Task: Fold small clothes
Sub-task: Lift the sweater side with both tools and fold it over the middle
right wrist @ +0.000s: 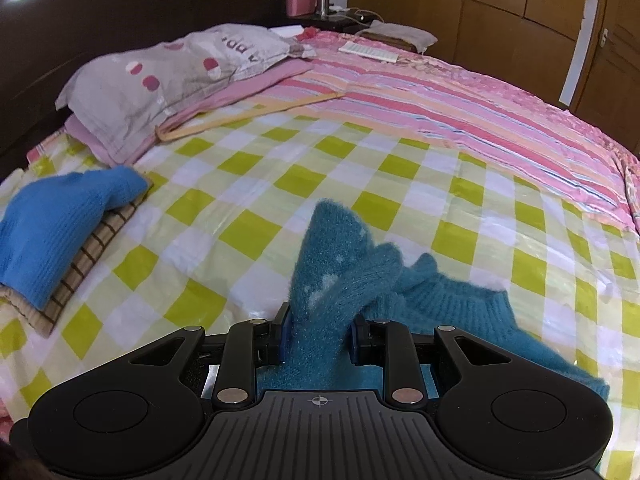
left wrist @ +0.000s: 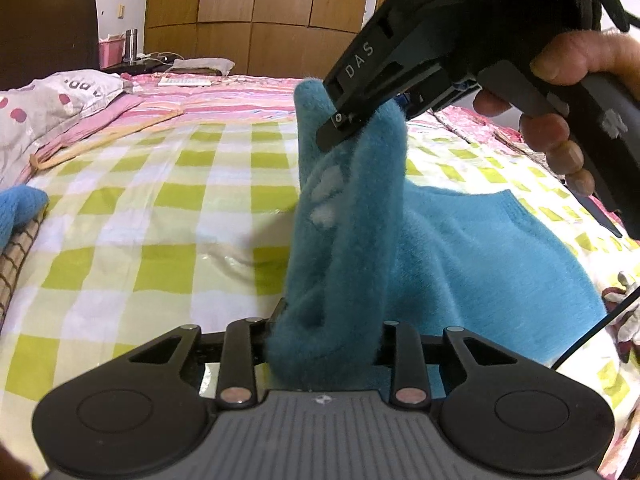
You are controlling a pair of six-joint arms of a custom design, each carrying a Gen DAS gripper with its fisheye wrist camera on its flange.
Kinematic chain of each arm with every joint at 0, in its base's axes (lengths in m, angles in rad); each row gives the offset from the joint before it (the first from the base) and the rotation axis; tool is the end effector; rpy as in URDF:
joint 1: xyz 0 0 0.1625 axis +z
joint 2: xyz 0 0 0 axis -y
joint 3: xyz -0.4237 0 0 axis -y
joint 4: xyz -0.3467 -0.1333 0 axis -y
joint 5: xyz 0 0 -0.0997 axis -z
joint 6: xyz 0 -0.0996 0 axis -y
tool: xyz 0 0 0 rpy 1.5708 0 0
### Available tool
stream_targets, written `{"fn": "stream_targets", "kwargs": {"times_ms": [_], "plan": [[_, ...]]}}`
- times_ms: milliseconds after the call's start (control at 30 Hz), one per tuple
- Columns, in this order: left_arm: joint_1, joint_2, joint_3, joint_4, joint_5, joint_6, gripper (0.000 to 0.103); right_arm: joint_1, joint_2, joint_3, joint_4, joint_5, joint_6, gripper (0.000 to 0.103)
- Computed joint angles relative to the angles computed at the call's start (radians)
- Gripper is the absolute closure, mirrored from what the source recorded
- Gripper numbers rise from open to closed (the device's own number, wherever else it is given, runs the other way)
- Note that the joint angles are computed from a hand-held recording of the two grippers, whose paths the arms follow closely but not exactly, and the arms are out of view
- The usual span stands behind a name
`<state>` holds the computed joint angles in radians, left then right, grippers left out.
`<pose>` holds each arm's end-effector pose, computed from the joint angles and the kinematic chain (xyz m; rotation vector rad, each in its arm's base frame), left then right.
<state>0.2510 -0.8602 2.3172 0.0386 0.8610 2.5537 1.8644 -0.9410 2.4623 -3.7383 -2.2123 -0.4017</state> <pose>-0.1658 -0.2471 0.0564 0.9169 2.4964 -0.8617 0.1847 -0.3561 0.1550 0.5599 -2.3193 0.7503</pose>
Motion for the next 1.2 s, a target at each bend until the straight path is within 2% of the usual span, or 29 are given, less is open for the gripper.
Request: {"fn": "stream_targets", "kwargs": {"times_ms": [300, 633, 933, 1200], "plan": [[-0.068, 0.000, -0.055, 0.050, 0.016, 0.004, 0.068, -0.039, -0.118, 0.065, -0.016, 0.046, -0.005, 0.078], [-0.104, 0.032, -0.144, 0.053, 0.070, 0.047, 0.068, -0.129, -0.298, 0.141, -0.008, 0.115, -0.031, 0.079], [-0.127, 0.111, -0.247, 0.070, 0.120, 0.075, 0.068, -0.259, -0.470, 0.206, 0.014, 0.238, -0.069, 0.079], [-0.138, 0.187, -0.326, 0.095, 0.156, 0.088, 0.068, -0.434, -0.620, 0.262, 0.054, 0.389, -0.111, 0.079]]}}
